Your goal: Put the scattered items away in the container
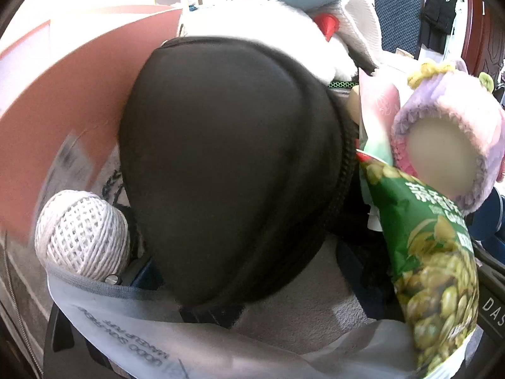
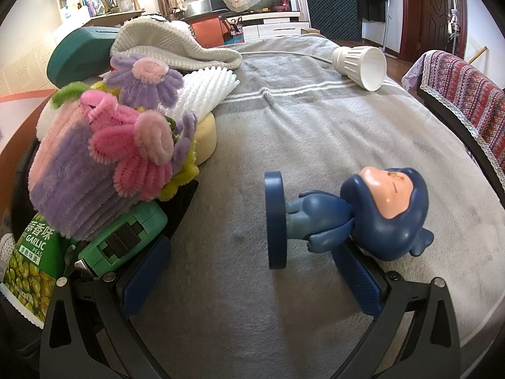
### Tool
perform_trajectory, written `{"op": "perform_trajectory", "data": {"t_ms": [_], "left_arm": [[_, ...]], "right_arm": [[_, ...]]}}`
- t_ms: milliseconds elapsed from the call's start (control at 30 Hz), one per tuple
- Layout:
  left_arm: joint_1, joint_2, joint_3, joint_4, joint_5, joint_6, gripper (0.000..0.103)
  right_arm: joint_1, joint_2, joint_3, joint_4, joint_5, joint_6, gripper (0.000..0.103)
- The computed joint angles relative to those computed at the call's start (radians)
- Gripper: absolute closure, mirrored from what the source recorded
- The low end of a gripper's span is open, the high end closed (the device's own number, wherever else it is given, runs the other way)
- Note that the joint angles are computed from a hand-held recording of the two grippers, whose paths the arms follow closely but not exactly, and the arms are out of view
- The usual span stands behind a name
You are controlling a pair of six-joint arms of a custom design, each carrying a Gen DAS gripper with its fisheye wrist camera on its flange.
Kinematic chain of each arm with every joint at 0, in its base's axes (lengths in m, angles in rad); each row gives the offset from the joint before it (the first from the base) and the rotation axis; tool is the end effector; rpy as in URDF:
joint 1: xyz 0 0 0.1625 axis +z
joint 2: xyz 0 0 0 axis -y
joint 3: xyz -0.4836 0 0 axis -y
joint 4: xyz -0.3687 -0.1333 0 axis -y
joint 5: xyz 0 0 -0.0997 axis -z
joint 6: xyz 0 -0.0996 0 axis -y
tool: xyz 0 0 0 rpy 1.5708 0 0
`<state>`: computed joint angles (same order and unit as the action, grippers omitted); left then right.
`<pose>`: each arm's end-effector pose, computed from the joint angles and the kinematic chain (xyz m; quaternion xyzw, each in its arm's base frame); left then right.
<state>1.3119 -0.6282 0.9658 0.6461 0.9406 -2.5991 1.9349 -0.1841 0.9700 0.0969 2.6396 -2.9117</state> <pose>0.0062 -0.7265 0.2024 0.2724 0.8730 -0.2304 0.3326 0.2885 -0.6278 -0.1101 -0.1171 -0.8198 0.4178 0.3736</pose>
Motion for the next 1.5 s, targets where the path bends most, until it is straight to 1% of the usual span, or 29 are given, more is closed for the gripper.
{"op": "perform_trajectory", "data": {"t_ms": [533,867,1500], "left_arm": [[-0.009,0.01,-0.005,0.001,-0.004,-0.01,0.0],[-0.002,0.021,-0.042,0.023,0.002,-0.003,0.0],[-0.02,0.045,-0.066,0.035,-0.008,-0.021,0.0]], "right_arm": [[0.001,0.002,-0.004,0.004,0.0,0.002,0.0],[0.001,0.001,-0.003,0.004,0.0,0.001,0.001],[0.002,0.002,-0.005,0.006,0.0,0.002,0.001]]}}
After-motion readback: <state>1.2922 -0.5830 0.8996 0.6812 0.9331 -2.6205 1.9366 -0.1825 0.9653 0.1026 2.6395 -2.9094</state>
